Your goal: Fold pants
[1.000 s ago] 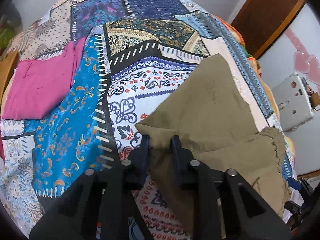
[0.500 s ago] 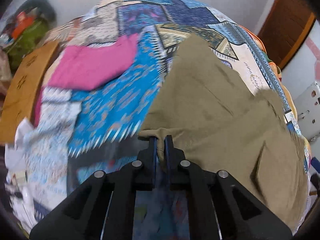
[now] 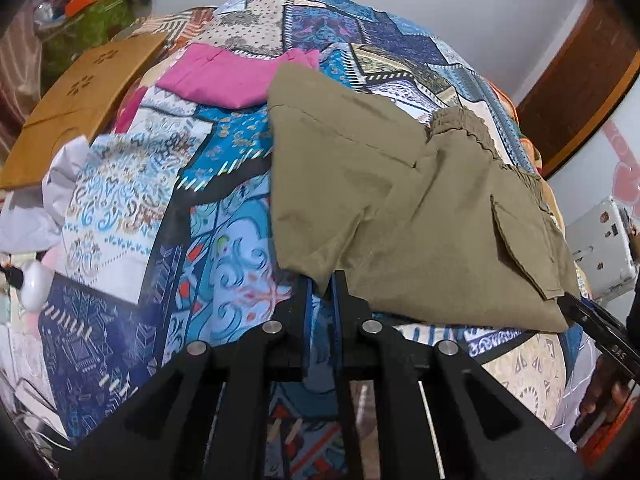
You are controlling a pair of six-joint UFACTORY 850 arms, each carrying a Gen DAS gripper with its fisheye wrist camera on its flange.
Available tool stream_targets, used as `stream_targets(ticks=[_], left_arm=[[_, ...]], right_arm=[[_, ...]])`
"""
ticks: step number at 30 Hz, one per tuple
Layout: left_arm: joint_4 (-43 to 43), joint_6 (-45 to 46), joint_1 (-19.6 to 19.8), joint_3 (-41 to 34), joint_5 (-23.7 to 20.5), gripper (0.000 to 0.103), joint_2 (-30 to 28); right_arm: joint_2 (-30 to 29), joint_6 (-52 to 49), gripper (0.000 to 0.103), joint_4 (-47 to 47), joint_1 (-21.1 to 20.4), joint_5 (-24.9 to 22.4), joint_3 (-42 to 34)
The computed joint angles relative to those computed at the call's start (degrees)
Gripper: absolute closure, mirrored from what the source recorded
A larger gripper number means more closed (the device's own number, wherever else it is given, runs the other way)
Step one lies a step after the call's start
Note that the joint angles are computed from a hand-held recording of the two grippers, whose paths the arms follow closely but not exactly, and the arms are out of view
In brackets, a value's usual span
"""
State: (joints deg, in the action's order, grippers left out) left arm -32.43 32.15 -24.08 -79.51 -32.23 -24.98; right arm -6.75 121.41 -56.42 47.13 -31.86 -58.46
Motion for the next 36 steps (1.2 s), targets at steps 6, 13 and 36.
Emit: stream_targets(ticks=[6,13,36], left_arm=[[9.4,-8.6,0.3,0.1,2.9,0.09,-0.3],[4.5,-1.2,2.5,-1.0,-0.8,0.09,0.3],[15.3,-5.0,-0.4,-8.0,1.2,0.067,-4.8]], right_arm=[[-1.0,-2.0,0.064,0.0,-0.1,-2.1,-0.7],[-1.0,-8.0,0.065,3.7,-1.3,-5.8,-1.0],[0.9,-9.9,0.064,5.6,-1.5,-7.5,-0.3]])
